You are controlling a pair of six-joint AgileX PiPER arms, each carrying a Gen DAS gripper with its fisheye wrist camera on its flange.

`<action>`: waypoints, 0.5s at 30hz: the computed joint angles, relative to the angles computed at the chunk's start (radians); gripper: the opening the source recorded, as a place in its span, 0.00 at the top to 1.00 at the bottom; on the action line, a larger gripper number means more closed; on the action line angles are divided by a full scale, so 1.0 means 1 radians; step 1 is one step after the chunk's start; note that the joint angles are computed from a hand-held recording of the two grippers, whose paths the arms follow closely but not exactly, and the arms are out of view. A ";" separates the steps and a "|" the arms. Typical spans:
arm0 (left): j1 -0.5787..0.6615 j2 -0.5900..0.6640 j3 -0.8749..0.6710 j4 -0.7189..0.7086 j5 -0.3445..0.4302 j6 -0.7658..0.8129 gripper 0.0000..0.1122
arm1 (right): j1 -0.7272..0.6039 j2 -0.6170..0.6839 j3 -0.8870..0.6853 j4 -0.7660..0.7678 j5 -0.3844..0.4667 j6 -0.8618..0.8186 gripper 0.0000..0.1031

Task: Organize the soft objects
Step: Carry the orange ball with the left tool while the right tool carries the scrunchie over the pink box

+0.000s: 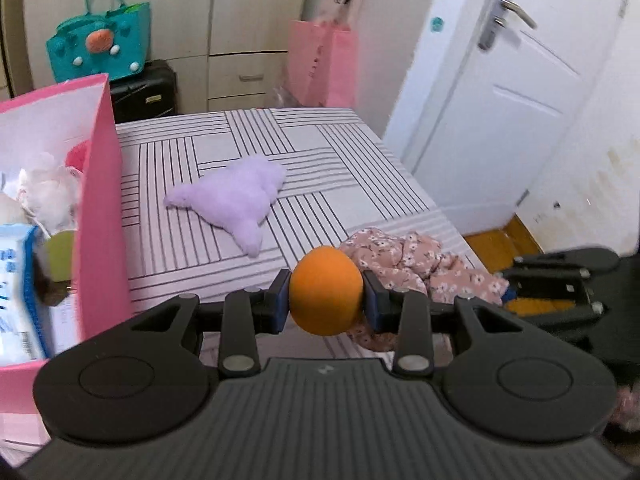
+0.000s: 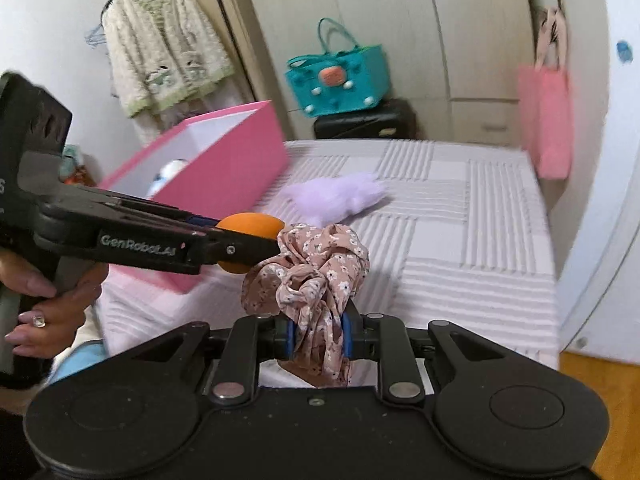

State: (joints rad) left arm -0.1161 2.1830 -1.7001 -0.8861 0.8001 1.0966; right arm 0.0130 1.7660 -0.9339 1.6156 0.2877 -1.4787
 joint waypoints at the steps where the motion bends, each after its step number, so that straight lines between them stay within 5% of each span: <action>1: 0.012 -0.015 0.011 0.004 0.018 0.014 0.68 | 0.008 -0.012 0.004 -0.039 0.002 0.038 0.75; 8: 0.094 -0.058 -0.037 0.112 0.198 -0.014 0.68 | 0.039 -0.036 -0.065 -0.405 0.131 0.406 0.75; 15: 0.184 -0.059 -0.144 0.198 0.377 -0.098 0.68 | 0.079 0.001 -0.215 -0.569 0.277 0.589 0.75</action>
